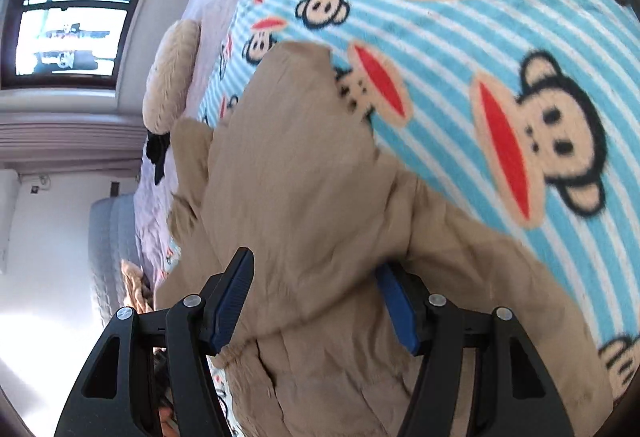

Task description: Fold large clothes

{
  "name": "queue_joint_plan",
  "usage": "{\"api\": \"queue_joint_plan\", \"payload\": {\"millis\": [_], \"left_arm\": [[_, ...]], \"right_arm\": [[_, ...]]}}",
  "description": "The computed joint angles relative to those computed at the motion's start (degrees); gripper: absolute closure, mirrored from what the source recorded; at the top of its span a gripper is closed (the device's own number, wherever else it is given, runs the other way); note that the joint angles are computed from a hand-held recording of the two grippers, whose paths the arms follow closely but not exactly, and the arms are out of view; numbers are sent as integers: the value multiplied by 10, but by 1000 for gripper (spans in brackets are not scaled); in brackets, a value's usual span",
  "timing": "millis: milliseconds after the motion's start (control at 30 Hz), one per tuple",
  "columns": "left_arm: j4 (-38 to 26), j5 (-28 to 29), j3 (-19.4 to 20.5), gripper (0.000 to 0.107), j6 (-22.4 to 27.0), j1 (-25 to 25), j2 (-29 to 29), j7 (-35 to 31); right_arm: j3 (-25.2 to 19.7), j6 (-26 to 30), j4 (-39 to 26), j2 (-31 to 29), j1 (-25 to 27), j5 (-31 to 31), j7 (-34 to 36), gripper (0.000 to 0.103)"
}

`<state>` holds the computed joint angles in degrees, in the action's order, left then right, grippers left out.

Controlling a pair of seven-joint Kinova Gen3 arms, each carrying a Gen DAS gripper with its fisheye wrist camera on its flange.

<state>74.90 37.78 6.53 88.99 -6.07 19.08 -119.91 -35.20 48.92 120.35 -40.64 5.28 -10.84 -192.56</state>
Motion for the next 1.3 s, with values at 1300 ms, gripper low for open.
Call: {"api": "queue_joint_plan", "payload": {"millis": [1300], "left_arm": [[64,-154,-2,86,-188,82,-39,7]], "right_arm": [[115,88,-43,170,-129,151,146,87]]}}
